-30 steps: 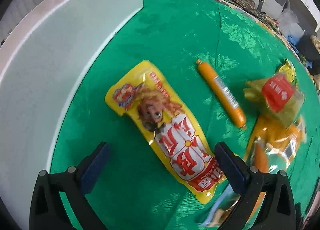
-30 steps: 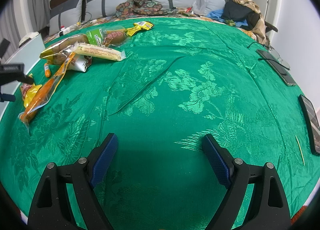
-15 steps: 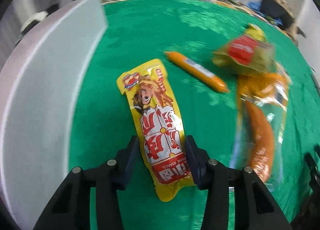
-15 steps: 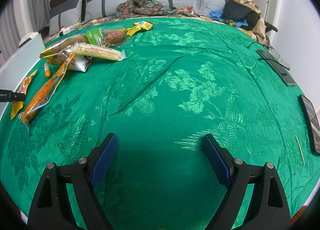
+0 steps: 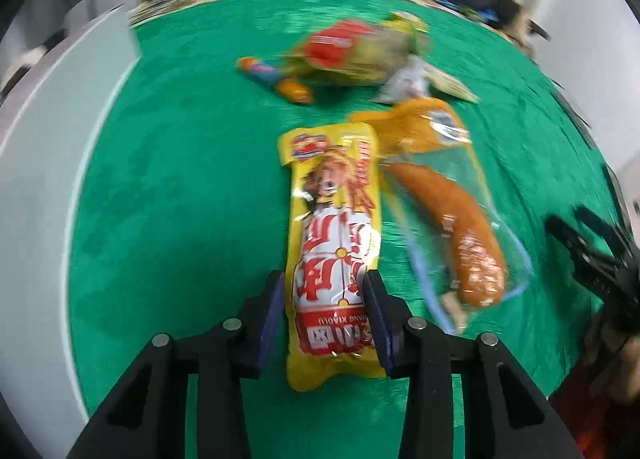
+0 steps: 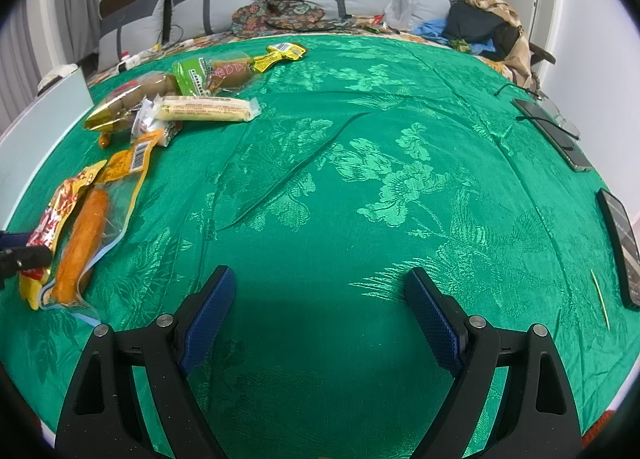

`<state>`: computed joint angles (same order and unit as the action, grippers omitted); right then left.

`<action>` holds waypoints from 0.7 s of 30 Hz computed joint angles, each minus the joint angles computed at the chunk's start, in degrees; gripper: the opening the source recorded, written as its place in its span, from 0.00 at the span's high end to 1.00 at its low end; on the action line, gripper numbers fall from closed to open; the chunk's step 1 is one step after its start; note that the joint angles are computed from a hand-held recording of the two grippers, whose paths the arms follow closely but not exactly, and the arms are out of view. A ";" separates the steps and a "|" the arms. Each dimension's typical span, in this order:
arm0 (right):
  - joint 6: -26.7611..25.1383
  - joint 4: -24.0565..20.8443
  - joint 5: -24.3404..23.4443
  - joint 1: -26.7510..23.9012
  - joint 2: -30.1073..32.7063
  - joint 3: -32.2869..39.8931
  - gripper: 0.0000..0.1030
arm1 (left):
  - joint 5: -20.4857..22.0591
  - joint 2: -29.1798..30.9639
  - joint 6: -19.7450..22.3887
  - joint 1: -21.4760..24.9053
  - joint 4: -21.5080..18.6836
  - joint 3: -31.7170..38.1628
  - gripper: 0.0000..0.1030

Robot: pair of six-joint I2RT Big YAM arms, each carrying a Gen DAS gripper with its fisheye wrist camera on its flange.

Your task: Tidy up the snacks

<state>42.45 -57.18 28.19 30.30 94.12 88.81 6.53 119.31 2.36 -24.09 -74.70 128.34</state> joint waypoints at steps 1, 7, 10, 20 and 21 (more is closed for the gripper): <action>0.01 -0.02 0.03 0.01 0.01 0.02 0.13 | -0.92 0.25 -0.23 0.21 0.02 0.37 0.62; 0.04 -0.07 0.04 0.02 -0.01 0.02 0.13 | -0.37 -0.72 -4.27 2.21 2.28 -2.33 0.46; 0.03 -0.08 0.04 0.02 0.01 0.05 0.13 | 0.80 -1.07 -3.45 1.41 3.46 -3.68 0.18; 0.08 -0.08 0.10 0.06 -0.04 -0.02 0.13 | -4.98 -3.31 -0.74 -1.17 12.28 -10.47 0.00; 0.06 -0.10 0.09 0.05 -0.03 0.01 0.13 | -5.03 -3.34 -0.79 -1.18 12.38 -10.55 0.00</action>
<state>42.51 -57.27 28.29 30.35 94.09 88.82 1.50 115.97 1.57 -25.26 -62.32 117.78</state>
